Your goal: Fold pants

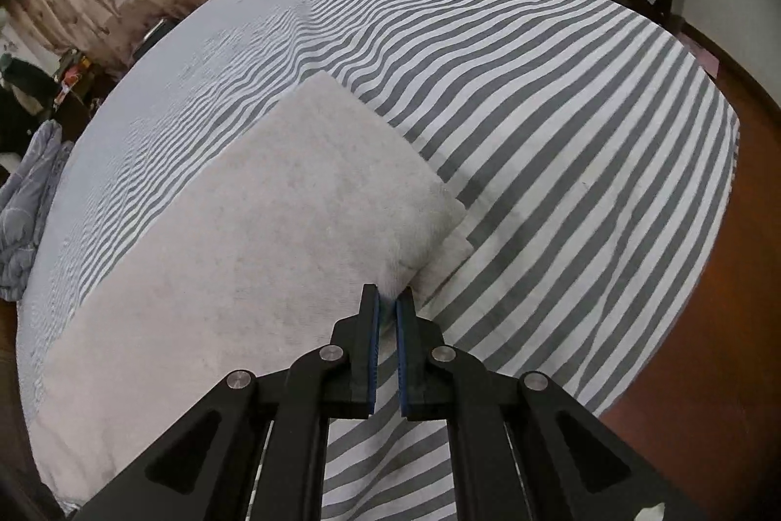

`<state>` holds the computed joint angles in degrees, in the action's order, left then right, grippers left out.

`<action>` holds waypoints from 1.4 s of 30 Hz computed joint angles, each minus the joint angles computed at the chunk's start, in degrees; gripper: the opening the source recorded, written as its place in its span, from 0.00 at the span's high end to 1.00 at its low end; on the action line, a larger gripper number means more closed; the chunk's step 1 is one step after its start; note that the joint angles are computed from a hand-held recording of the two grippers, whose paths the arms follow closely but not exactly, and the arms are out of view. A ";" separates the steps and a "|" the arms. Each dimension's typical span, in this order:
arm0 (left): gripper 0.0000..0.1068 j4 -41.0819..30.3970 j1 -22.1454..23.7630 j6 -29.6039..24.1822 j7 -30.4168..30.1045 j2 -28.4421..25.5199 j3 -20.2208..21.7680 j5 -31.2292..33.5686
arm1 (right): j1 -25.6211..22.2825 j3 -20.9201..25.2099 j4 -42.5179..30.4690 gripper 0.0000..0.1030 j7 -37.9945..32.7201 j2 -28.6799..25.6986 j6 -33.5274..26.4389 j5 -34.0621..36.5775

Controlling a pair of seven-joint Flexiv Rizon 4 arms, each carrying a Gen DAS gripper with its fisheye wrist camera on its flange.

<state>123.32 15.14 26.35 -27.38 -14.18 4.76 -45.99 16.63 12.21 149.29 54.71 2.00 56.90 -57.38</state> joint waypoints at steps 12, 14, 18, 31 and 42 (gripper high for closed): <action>0.93 -2.16 1.70 -6.71 3.16 0.37 0.39 1.18 | 4.74 4.30 -0.04 0.96 -5.51 4.37 -12.48 9.58; 0.93 -2.93 1.99 -8.15 4.02 1.02 0.69 1.54 | 4.77 4.34 -0.92 0.96 -5.70 5.05 -13.11 8.42; 0.91 -3.93 2.11 -6.10 6.38 1.64 0.91 -1.22 | 2.51 1.29 -3.40 0.94 -9.17 3.37 -6.26 0.52; 0.89 -16.79 -1.49 20.52 6.82 -10.28 -6.38 -8.71 | 1.89 -5.27 -31.78 0.84 -37.40 -23.40 17.27 -1.24; 0.89 -17.08 2.90 19.61 8.30 -16.23 -9.47 -5.53 | -3.75 14.19 -74.19 0.77 -82.14 -52.31 3.10 28.92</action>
